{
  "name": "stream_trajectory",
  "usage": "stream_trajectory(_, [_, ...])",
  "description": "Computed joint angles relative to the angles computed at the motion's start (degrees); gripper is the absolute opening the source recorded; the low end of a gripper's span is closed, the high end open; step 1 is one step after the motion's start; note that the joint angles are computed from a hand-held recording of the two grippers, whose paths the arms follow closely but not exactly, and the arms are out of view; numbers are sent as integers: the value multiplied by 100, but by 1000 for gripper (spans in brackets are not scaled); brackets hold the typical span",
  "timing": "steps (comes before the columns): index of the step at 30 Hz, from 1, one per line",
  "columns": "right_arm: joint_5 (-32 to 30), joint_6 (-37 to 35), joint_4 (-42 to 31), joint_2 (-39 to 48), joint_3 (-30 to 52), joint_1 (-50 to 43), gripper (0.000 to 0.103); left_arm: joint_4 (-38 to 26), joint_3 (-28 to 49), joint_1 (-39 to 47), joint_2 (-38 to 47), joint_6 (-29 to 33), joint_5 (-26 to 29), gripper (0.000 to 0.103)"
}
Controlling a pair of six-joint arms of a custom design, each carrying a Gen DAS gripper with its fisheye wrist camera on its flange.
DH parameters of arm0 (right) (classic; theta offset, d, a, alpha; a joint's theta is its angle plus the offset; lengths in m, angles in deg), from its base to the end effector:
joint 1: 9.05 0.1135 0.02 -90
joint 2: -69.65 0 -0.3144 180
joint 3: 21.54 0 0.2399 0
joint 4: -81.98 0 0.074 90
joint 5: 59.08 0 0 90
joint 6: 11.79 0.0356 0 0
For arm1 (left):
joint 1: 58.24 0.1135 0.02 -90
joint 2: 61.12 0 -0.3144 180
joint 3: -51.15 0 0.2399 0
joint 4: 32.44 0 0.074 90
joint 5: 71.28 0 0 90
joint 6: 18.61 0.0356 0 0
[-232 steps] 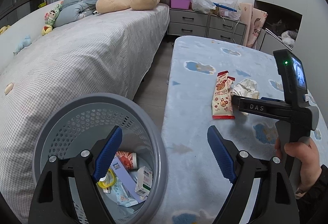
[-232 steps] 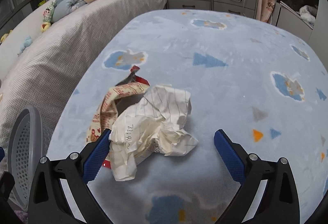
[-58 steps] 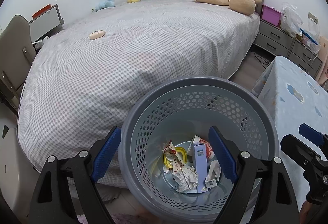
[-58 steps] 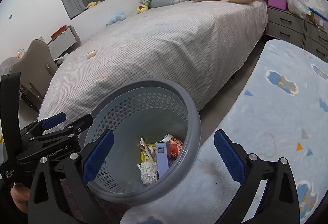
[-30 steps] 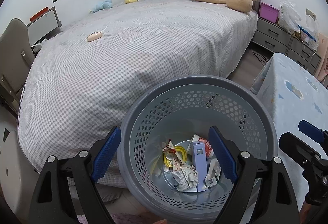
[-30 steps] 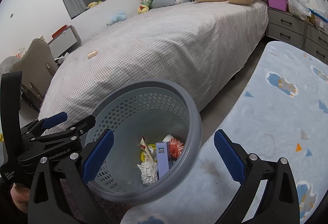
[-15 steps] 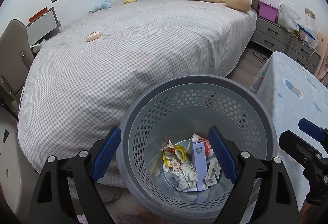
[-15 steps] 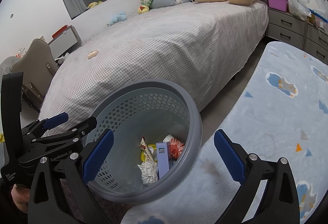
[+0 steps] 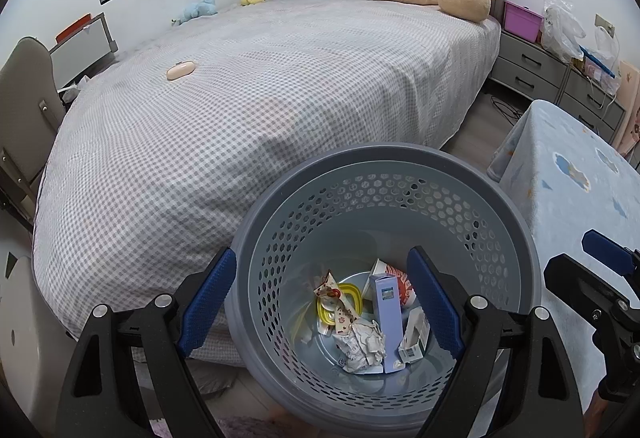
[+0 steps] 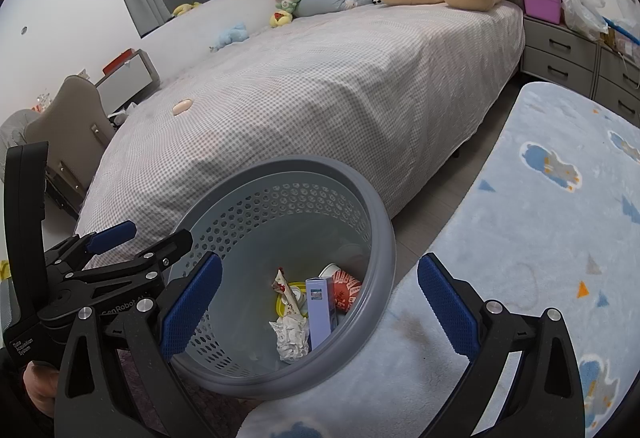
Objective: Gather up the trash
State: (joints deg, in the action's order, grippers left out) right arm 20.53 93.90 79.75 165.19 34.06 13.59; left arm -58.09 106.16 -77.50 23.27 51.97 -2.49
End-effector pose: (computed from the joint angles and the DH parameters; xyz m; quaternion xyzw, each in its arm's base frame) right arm 0.2883 0.1272 0.1992 -0.0918 0.9065 0.2107 0.3542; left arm 0.2495 -0.0735 0.2209 -0.0566 0.9374 0.0678 0.3368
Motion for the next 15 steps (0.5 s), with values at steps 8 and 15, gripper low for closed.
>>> stream_trajectory(8, [3, 0, 3, 0, 3, 3, 97, -13, 3, 5, 7, -10, 13, 83])
stream_trajectory(15, [4, 1, 9, 2, -3, 4, 97, -20, -1, 9, 19, -19, 17, 83])
